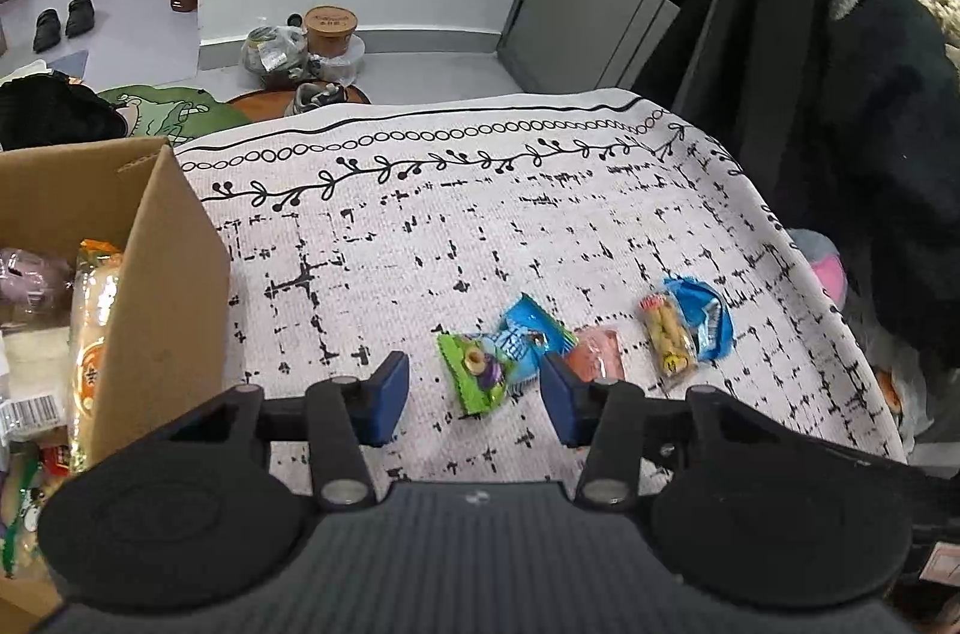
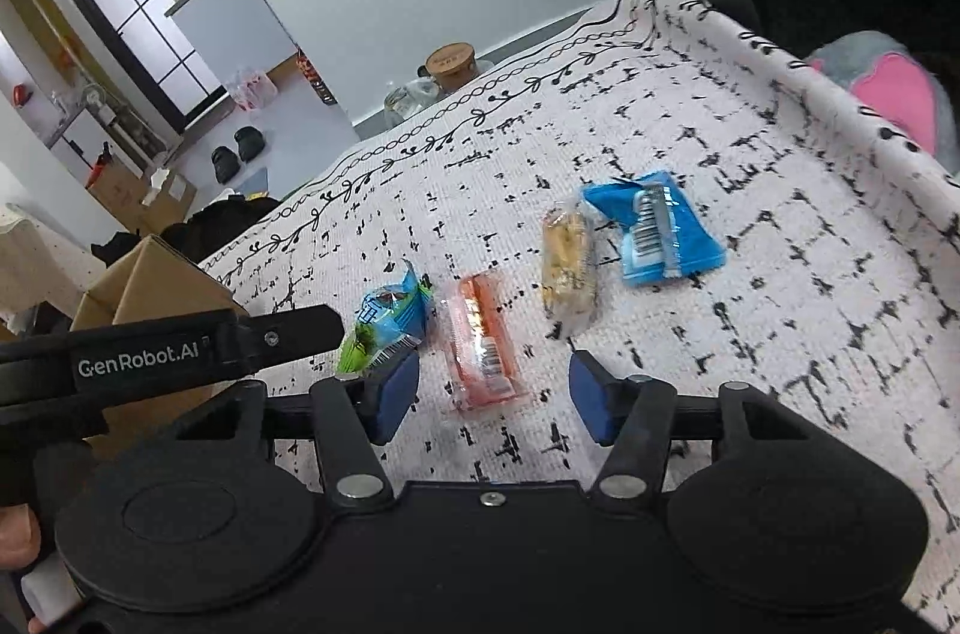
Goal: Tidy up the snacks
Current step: 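Grasp the green-blue candy with the left tool while the right tool grasps the orange stick pack, then carry the green-blue candy and orange stick pack into the box and release both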
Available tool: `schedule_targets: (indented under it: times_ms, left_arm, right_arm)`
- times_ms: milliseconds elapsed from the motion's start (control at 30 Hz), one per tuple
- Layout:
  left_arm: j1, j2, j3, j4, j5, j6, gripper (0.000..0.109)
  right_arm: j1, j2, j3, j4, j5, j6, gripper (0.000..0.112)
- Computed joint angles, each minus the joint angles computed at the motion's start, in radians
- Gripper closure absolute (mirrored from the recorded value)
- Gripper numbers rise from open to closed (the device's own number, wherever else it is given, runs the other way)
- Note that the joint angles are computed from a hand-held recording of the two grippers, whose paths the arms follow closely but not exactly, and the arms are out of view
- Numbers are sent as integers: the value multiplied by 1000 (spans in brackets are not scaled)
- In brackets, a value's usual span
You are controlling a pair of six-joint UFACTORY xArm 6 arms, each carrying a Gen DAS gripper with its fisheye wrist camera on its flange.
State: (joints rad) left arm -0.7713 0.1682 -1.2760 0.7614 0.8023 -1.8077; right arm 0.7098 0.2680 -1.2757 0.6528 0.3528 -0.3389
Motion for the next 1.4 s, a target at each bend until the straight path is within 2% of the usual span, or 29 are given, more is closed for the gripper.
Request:
schedule_targets:
  times_ms: [67, 167, 200, 333, 533, 867, 933, 967, 1033, 1300, 1400]
  left_arm:
    - [5, 5, 2, 4, -10, -15, 61]
    - [16, 13, 4, 3, -35, -32, 61]
    - [18, 19, 0, 4, -41, -28, 61]
    - [21, 45, -22, 5, -39, -11, 60]
    - [31, 85, -48, -29, -41, 6, 57]
    - [40, 152, -110, 5, -56, -50, 57]
    - [41, 160, -120, 9, -56, -51, 66]
    - [42, 163, -122, 7, -61, -47, 75]
    - [40, 164, -129, -2, -56, -40, 81]
    - [11, 104, -121, 8, 0, -55, 83]
    - [-5, 66, -111, 19, 36, -77, 83]
  right_arm:
    - [7, 17, -11, 25, -8, -26, 59]
    - [10, 47, -37, 10, -5, -18, 75]
    - [12, 55, -42, -5, -9, -7, 84]
    - [4, 48, -39, -28, 2, 20, 91]
    - [-9, 24, -16, -137, -10, 139, 92]
    - [-25, 24, -28, -148, 11, 178, 92]
    - [-26, 23, -26, -143, 12, 173, 92]
    - [-26, 23, -27, -141, 11, 171, 92]
    - [-22, 21, -27, -116, 9, 147, 93]
    - [-3, -11, 5, 9, -20, 34, 95]
    - [10, -28, 23, 3, -39, 43, 95]
